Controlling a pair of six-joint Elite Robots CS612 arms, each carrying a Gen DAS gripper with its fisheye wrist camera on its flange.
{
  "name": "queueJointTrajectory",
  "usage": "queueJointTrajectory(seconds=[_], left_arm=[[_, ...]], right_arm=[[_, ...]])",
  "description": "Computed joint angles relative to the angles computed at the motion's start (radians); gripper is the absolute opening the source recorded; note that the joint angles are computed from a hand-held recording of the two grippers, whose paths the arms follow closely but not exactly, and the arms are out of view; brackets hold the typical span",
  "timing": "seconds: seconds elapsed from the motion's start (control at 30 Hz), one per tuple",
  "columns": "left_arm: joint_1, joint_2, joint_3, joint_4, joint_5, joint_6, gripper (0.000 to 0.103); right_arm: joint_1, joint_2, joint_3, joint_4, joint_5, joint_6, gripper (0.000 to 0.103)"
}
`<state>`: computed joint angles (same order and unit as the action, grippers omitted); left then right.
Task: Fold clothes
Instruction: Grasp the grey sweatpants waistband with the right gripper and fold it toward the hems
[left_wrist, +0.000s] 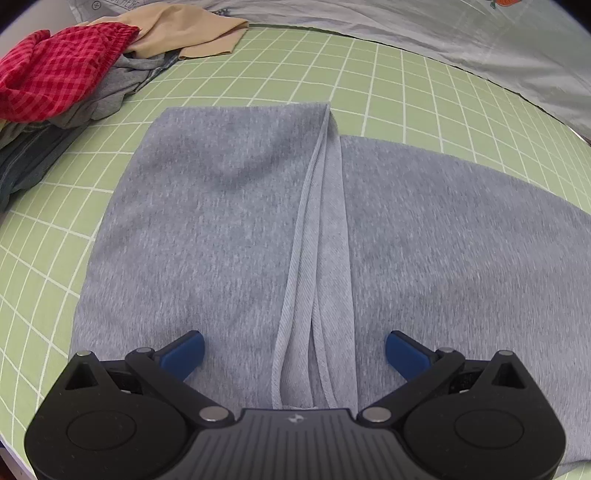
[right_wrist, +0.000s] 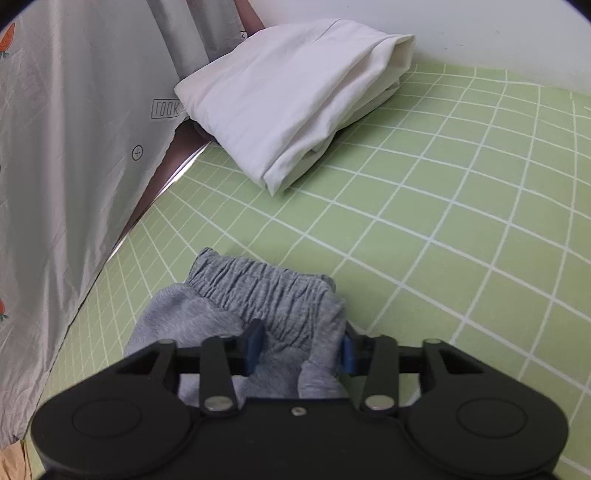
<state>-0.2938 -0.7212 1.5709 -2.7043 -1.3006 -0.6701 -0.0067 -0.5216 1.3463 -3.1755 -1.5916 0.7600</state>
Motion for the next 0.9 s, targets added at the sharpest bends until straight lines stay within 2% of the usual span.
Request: queueJointTrajectory(seconds=[0.03,0.13,0.23,0.3,0.43,0.5,0.6,0.7,0.77,0.83,0.87,0.9], left_arm=[[0.0,0.0,0.001,-0.004,0.002,-0.002,0.103],[0.004,-0.006,0.017,-0.045,-0.014,-0.015,0.103],[0.016,-0.026,0.061,-0.152,-0.049,-0.068,0.103],[0.021,-0.043,0.092,-0.218,-0.046,-0.082,0.103],[0.036,-0.071,0.134,-0.31,-0.026,-0.023,0.103],[0.045,-0.081,0.149,-0.349,-0.019,0.015,0.103],[0.068,-0.091,0.171,-0.395,-0.05,0.048,0.103],[0.088,-0.103,0.195,-0.423,-0.084,0.078,0.103],[0.097,-0.11,0.214,-0.425,-0.091,0.118,0.103],[0.106,-0.118,0.233,-0.419,-0.096,0.147,0.103],[0.112,-0.122,0.244,-0.422,-0.101,0.152,0.103],[0.118,-0.126,0.257,-0.426,-0.105,0.148,0.103]], right_arm=[[-0.003,0.0,0.004,-0.025,0.014,0.027,0.023],[-0.001,-0.01,0.014,-0.078,0.028,0.062,0.02],[0.017,-0.028,0.018,-0.125,0.026,0.0,0.02],[0.033,-0.039,0.02,-0.167,0.028,-0.039,0.02],[0.084,-0.057,0.021,-0.272,0.026,-0.077,0.019],[0.113,-0.057,0.011,-0.33,0.056,-0.123,0.018],[0.166,-0.05,-0.012,-0.352,0.108,-0.225,0.018],[0.217,-0.03,-0.033,-0.291,0.162,-0.281,0.018],[0.249,-0.013,-0.044,-0.18,0.206,-0.323,0.02],[0.276,-0.003,-0.055,-0.004,0.225,-0.379,0.033],[0.286,-0.005,-0.051,0.04,0.224,-0.379,0.035],[0.296,-0.003,-0.046,0.071,0.222,-0.377,0.046]])
